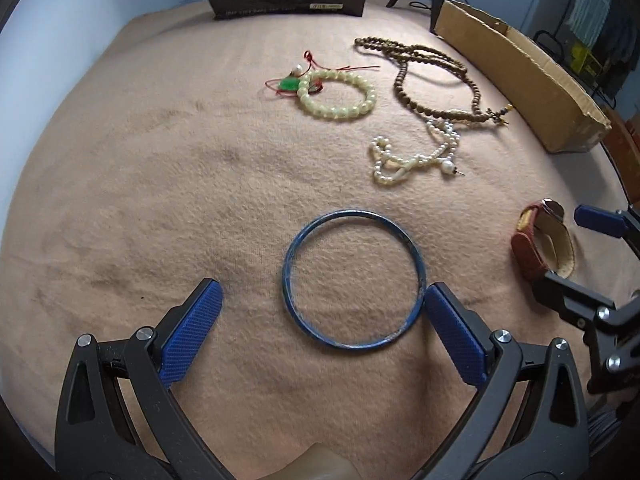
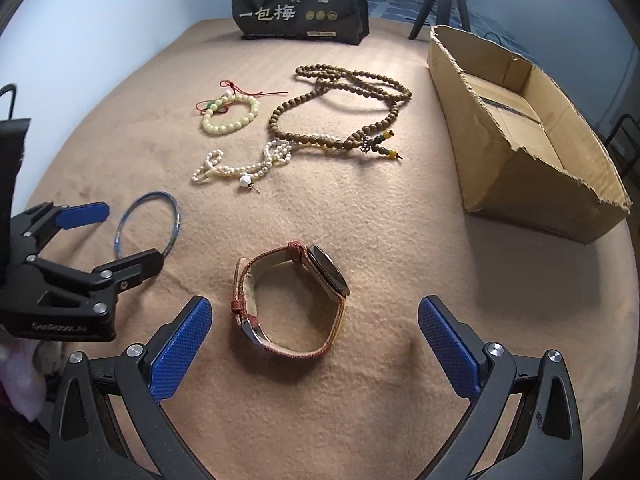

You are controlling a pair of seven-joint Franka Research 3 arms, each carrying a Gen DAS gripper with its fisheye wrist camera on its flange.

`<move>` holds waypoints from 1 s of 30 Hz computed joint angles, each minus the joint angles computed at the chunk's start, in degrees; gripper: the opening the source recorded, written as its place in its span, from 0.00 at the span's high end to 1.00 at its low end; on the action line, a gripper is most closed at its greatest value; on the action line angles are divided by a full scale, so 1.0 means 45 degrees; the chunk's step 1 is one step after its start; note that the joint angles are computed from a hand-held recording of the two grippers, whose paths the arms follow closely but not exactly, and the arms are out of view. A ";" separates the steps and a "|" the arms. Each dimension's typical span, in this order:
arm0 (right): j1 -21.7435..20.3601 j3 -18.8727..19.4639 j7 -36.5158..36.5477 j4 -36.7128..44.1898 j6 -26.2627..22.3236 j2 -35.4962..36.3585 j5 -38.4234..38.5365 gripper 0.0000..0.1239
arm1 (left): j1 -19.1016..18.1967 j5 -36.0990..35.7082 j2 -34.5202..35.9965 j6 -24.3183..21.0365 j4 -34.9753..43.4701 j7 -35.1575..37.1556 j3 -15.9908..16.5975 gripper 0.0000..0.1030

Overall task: Organize jewelry
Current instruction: 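Grasp the blue bangle with the left tool while the right tool grasps the brown watch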

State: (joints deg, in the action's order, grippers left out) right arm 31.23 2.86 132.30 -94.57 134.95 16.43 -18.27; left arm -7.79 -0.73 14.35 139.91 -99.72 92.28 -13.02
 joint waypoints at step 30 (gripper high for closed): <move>0.0291 -0.0171 -0.0975 0.1076 -0.0715 0.0572 0.0120 0.54 | 0.0214 -0.0748 -0.0434 0.0925 -0.0321 0.0416 -0.0074 0.28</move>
